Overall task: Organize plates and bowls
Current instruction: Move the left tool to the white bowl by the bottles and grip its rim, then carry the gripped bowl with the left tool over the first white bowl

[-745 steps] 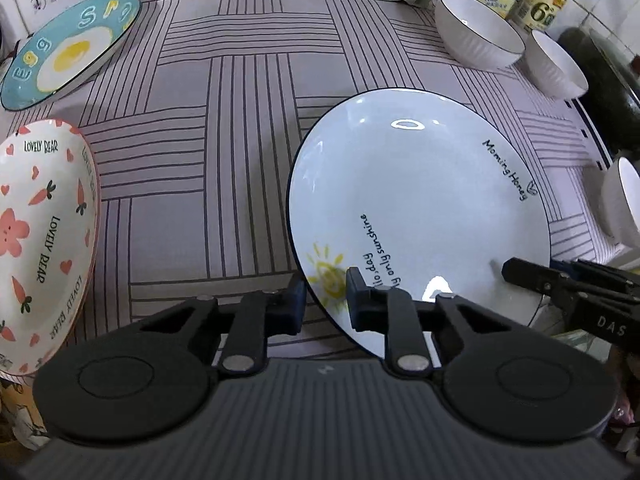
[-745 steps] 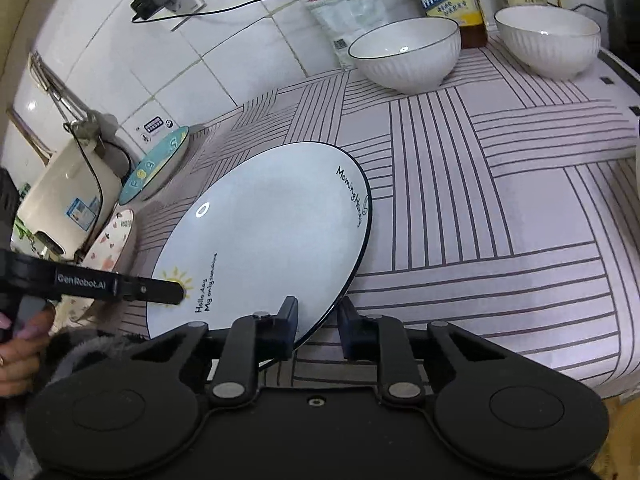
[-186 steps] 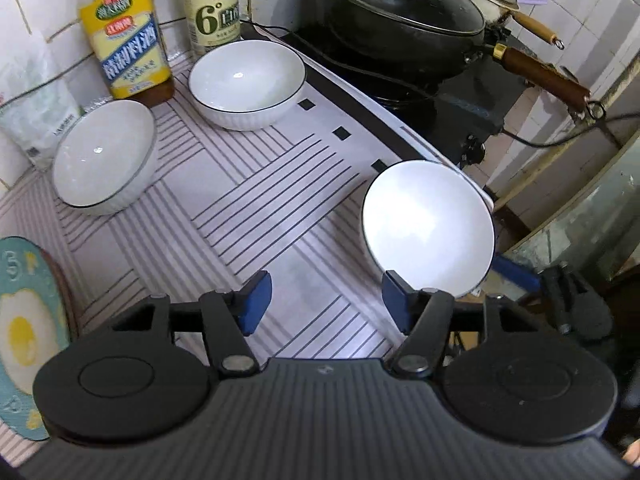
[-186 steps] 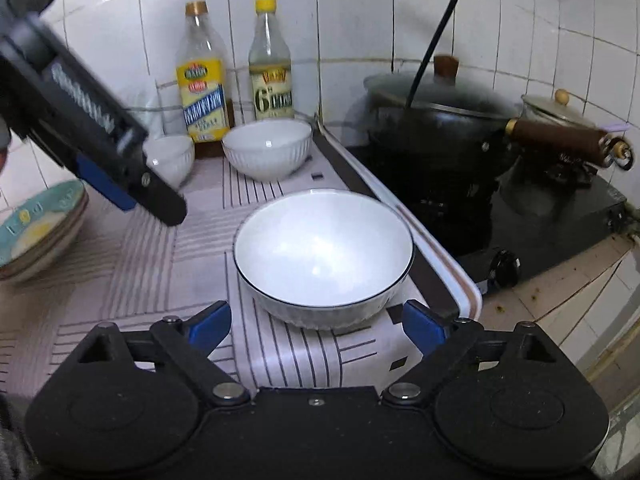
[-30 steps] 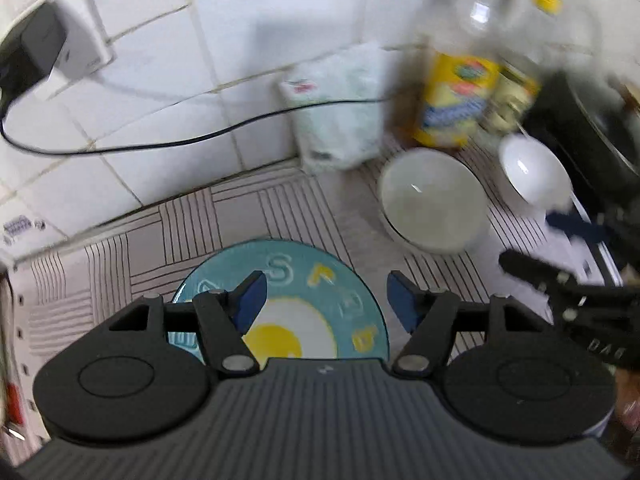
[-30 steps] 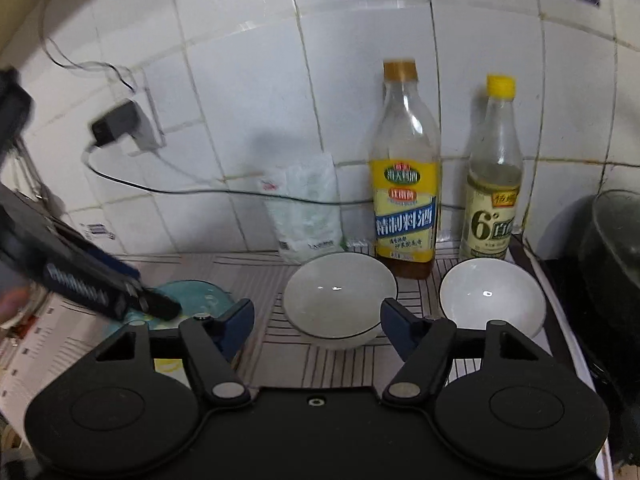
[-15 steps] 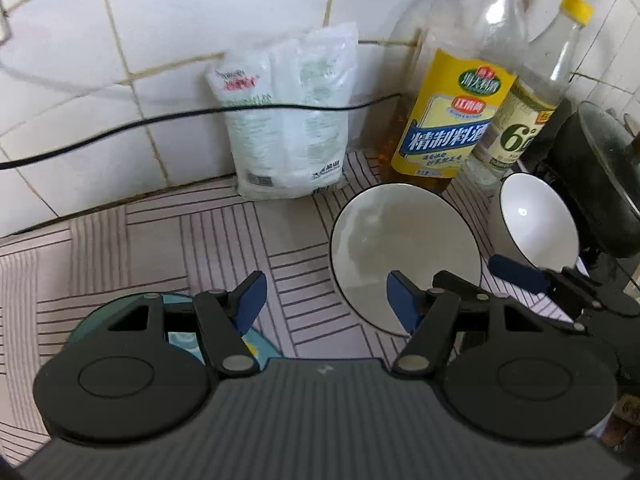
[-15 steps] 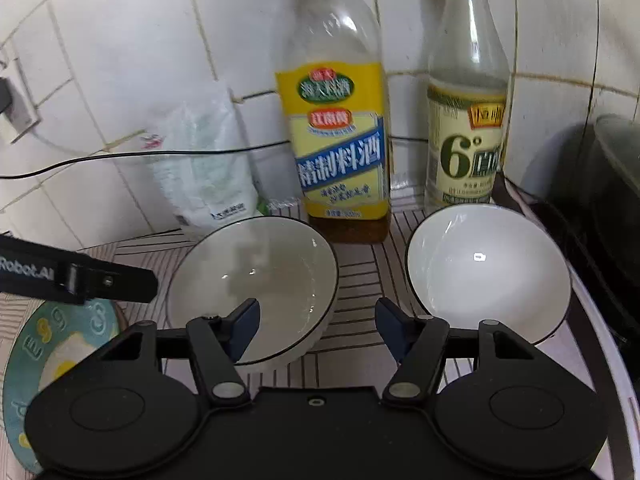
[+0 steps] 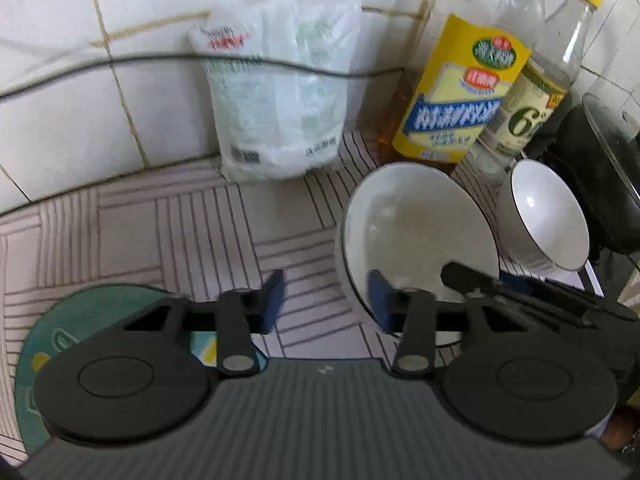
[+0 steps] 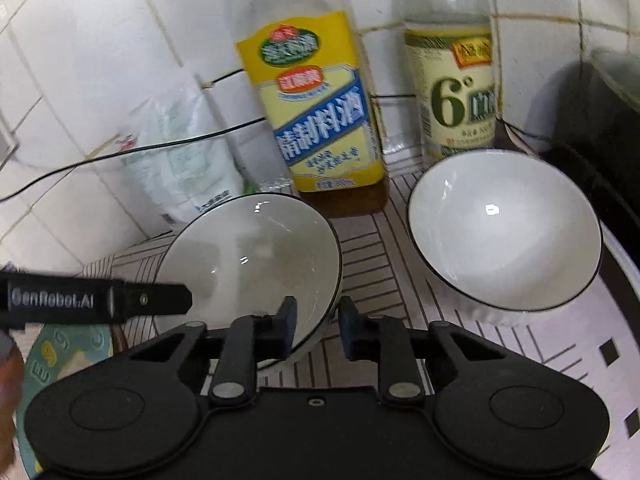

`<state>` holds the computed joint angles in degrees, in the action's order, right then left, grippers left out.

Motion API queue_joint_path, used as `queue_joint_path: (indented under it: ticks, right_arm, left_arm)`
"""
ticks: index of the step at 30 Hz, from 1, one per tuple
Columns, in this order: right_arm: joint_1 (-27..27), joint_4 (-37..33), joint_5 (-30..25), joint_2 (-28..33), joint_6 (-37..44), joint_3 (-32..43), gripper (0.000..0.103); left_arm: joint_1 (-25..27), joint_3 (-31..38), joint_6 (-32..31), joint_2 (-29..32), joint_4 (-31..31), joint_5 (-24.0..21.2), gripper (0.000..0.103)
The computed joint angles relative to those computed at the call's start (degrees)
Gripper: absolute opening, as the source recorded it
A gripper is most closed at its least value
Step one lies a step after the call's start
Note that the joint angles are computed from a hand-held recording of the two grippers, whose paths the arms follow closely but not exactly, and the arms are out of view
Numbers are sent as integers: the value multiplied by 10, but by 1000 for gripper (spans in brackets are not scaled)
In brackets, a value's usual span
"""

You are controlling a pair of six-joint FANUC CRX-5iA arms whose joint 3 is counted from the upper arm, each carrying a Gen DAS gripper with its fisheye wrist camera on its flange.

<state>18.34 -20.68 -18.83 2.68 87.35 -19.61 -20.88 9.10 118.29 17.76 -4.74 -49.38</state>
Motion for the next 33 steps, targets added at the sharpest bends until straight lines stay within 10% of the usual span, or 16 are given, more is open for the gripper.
queue_joint_path:
  ticks: [5, 33]
  right_arm:
    - [-3, -17, -17, 3, 10, 10, 17]
    - [66, 173, -185, -186, -205, -64, 15]
  left_arm:
    - [15, -18, -35, 9, 70, 1, 15]
    - [-31, 51, -31, -60, 73, -220, 13]
